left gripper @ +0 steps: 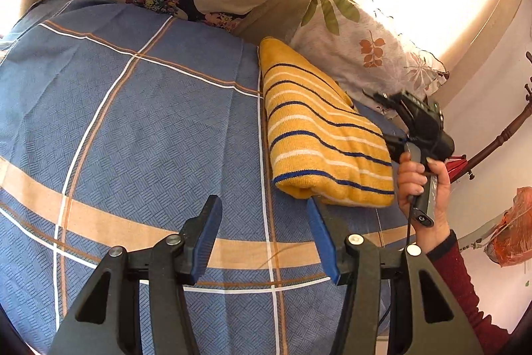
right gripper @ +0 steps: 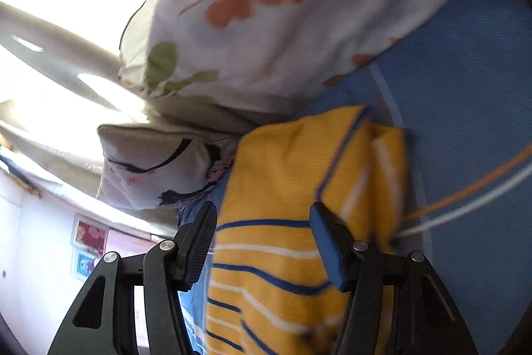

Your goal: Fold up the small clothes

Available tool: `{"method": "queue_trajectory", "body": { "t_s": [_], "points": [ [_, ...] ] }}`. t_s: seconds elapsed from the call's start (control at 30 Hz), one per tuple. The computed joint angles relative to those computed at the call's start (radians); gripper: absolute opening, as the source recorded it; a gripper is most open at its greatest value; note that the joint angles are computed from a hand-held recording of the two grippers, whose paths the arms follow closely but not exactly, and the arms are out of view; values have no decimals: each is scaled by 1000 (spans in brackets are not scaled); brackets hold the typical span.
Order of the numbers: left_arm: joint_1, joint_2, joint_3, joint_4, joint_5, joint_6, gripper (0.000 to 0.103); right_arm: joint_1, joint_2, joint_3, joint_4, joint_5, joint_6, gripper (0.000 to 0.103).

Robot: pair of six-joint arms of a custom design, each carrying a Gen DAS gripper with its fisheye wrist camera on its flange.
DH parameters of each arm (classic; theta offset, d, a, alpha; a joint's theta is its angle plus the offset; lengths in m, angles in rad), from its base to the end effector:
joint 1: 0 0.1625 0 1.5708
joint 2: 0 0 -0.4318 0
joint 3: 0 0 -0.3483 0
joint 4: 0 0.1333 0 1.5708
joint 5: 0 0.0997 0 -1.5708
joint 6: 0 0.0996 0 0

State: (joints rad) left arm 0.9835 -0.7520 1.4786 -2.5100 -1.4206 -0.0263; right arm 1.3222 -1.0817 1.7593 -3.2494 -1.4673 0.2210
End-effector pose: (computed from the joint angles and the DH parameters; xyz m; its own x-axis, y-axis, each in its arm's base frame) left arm -0.2611 -0.6598 0.1509 -0.8545 0.5000 -0.1407 0.5193 0.8271 -0.2148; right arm -0.0113 -0.6280 0.3558 -0.9324 0.2711 -0.2389 0.3455 0.4750 -0.8093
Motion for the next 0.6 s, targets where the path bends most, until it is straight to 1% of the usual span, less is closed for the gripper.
{"method": "queue_trajectory", "body": {
  "t_s": [0.03, 0.07, 0.1, 0.13, 0.2, 0.27, 0.3, 0.33, 0.4, 0.43, 0.47, 0.5, 0.53, 0.57, 0.6],
  "points": [
    [0, -8, 11, -11, 4, -2, 54, -14, -31, 48, -28, -25, 25, 67],
    [-3, -14, 22, -25, 13, -3, 55, -15, -63, 99, -58, -85, 44, 68],
    [-5, -18, 30, -40, 24, -1, 55, -10, -88, 144, -97, -133, 36, 68],
    [-11, -26, 45, -60, 38, 0, 55, -2, -117, 190, -128, -168, 8, 69],
    [-27, -41, 79, -111, 83, 6, 56, 48, -161, 271, -189, -277, -65, 71],
    [-52, -54, 118, -177, 146, 22, 56, 124, -162, 328, -286, -417, -150, 73],
    [-69, -61, 143, -221, 186, 31, 57, 153, -168, 362, -341, -470, -199, 75],
    [-85, -72, 170, -264, 223, 44, 59, 190, -157, 388, -407, -529, -252, 77],
    [-125, -87, 228, -369, 321, 70, 70, 269, -111, 418, -549, -638, -353, 82],
    [-147, -92, 256, -430, 377, 83, 79, 300, -87, 432, -614, -673, -388, 82],
    [-169, -95, 286, -501, 432, 100, 88, 320, -66, 446, -667, -685, -409, 82],
    [-189, -99, 317, -581, 479, 125, 92, 340, -44, 454, -708, -690, -418, 82],
    [-204, -104, 343, -653, 505, 153, 98, 355, -31, 471, -745, -691, -421, 83],
    [-217, -109, 366, -716, 522, 178, 101, 374, -11, 485, -789, -701, -427, 83],
    [-228, -115, 387, -774, 537, 200, 101, 399, 18, 487, -836, -725, -444, 83]
  ]
}}
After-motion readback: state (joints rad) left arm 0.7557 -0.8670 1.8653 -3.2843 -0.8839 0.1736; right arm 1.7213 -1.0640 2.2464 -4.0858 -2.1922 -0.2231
